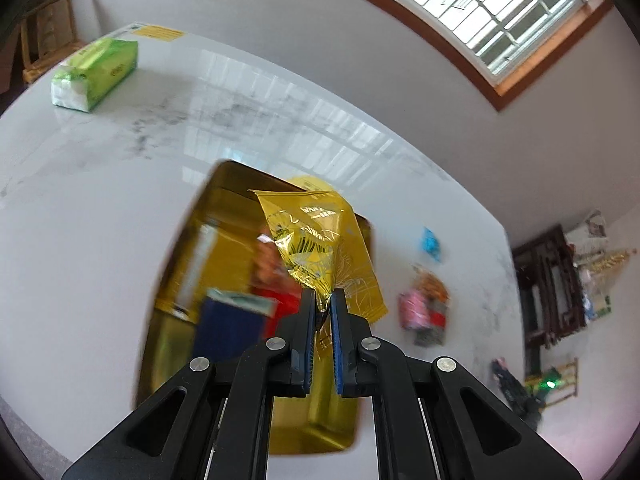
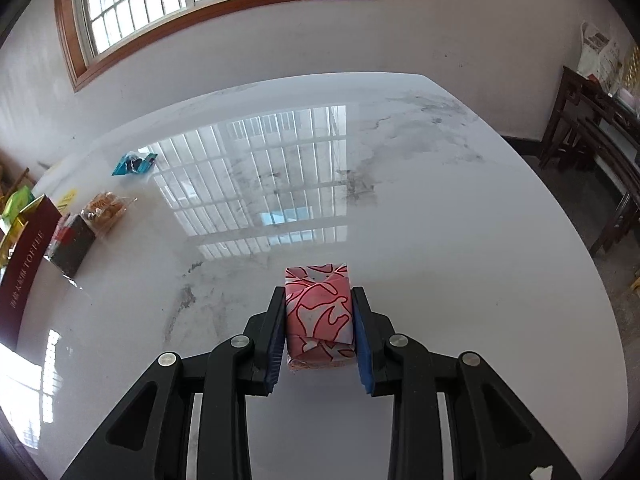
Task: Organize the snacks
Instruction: 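Lower the gold foil bag into the tin and open the left gripper, then carry the pink patterned box into the tin and open the right gripper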
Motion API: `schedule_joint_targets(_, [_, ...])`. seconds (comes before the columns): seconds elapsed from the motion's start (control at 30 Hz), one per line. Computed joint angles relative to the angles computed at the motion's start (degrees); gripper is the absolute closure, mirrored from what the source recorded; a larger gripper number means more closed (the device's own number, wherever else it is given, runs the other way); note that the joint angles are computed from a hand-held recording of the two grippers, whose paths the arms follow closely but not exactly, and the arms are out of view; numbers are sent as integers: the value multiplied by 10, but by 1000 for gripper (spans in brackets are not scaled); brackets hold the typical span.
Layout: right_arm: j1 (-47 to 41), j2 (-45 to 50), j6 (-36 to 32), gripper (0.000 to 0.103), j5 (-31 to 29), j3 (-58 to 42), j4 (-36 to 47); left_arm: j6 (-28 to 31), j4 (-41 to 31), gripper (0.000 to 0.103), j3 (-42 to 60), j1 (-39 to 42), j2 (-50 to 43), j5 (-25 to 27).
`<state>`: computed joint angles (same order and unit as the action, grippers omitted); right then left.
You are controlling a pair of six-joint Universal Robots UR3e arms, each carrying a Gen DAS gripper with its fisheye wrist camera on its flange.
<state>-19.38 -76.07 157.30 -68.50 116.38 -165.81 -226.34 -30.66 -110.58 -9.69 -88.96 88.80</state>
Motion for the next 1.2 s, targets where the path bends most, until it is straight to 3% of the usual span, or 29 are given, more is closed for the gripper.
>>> schedule_joint_targets(0.2, [9,7,12,75,-14,-7,-5,53,-15,95,-21,61,-6,-33])
schedule_joint_targets(0.53, [16,13,10,75,-28,-5,-19,121,-35,95,-8,88,-40,-30])
schedule_joint_targets(0.63, [15,13,10,75,-28,-3,-21,136,-43,94,23,60,-64,19])
schedule_joint_targets(0.73, [13,12,8,75,-26,-3,-19,144,-70,83,58,21,-94,89])
schedule_joint_targets(0.77, [13,12,8,74,-26,-3,-18,145,-84,77,68,13,-101,99])
schedule_joint_targets(0.93, [13,11,9,74,-25,-3,-16,122,-62,72,44,-24,-83,128])
schedule_joint_targets(1.03, [14,10,10,74,-25,-4,-15,98,-43,54,23,-52,-60,151])
schedule_joint_targets(1.2, [13,7,10,74,-23,1,-15,28,-104,46,72,-169,-71,322])
